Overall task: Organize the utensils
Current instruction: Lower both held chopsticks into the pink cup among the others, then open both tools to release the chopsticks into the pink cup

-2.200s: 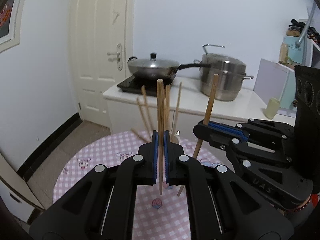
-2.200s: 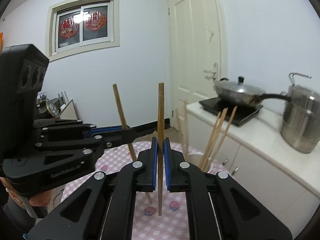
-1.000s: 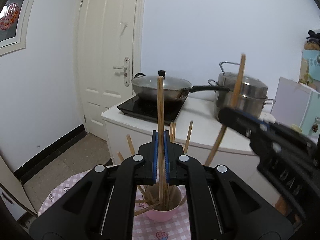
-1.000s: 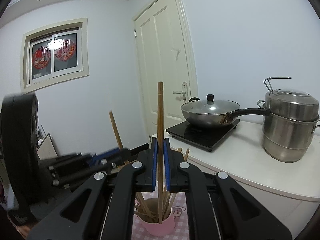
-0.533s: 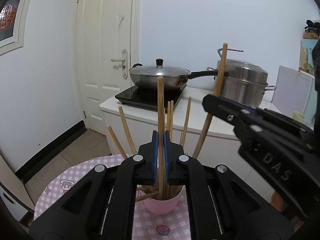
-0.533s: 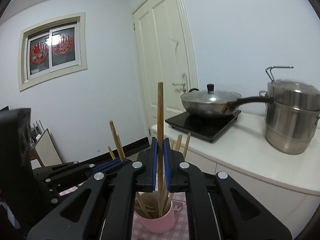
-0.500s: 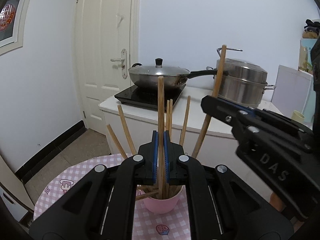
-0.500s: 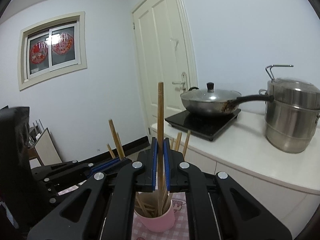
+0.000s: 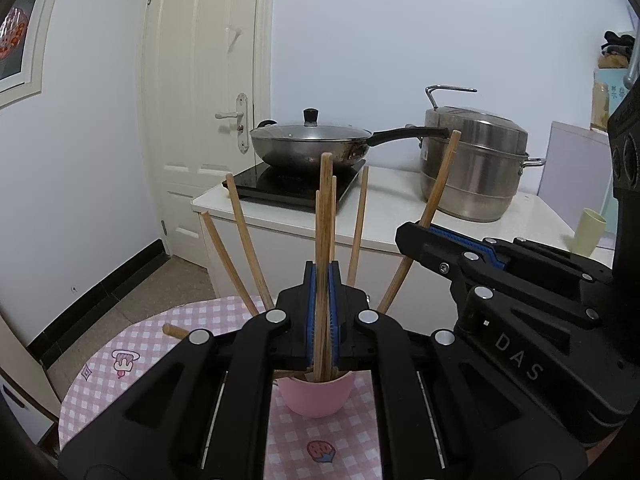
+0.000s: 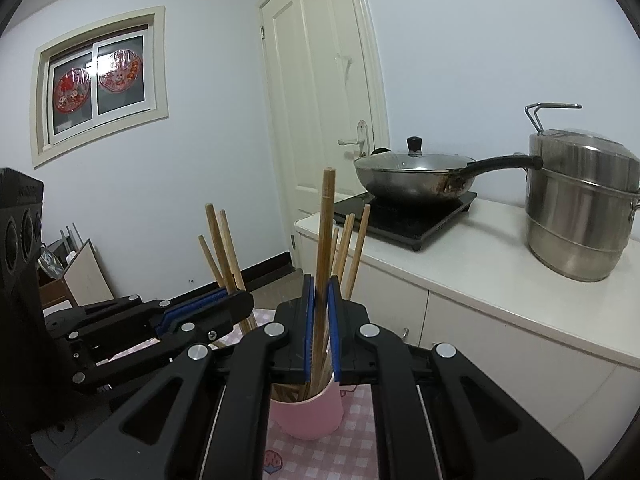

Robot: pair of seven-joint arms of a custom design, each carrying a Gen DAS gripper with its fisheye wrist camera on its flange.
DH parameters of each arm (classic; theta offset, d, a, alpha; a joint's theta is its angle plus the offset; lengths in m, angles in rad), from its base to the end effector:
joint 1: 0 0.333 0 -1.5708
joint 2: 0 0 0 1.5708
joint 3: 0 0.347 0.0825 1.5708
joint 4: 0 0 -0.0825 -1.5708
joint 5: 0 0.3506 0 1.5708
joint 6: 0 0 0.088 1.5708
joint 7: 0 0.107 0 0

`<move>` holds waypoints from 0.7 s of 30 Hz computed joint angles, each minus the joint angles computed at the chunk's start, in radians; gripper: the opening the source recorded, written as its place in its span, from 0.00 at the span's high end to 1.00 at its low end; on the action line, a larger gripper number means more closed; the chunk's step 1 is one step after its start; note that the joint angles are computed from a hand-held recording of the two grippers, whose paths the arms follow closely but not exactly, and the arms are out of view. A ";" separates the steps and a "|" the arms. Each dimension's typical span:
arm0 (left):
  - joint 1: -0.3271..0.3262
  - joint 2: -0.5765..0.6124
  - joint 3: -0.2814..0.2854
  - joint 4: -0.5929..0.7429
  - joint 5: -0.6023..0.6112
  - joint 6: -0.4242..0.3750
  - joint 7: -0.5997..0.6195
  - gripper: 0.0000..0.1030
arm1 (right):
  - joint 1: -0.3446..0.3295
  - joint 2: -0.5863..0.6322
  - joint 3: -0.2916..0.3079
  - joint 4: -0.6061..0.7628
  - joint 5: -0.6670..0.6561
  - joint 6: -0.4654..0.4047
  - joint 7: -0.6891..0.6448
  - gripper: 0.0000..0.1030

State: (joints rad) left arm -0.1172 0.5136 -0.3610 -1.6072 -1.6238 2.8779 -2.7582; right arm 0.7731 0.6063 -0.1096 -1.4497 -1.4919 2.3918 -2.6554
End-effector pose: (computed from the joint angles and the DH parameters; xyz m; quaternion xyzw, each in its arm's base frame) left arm 0.6548 -0.2233 0.4211 -0.3098 0.7827 -0.5017 0.1993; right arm 0.5729 0.4619 0.4180 -0.4827 0.6626 -0.4074 0.4025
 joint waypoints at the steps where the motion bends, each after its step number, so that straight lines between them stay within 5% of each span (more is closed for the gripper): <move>1: 0.002 -0.001 -0.001 -0.001 -0.005 -0.001 0.003 0.94 | 0.000 0.000 0.000 -0.001 0.000 0.002 0.003 0.95; 17: 0.015 -0.056 0.022 -0.069 -0.021 -0.069 0.005 0.92 | 0.008 -0.019 0.004 -0.031 0.003 0.016 0.018 0.94; 21: 0.022 -0.084 0.027 -0.097 -0.050 -0.101 0.033 0.92 | 0.014 -0.038 0.013 -0.051 -0.017 -0.003 0.031 0.87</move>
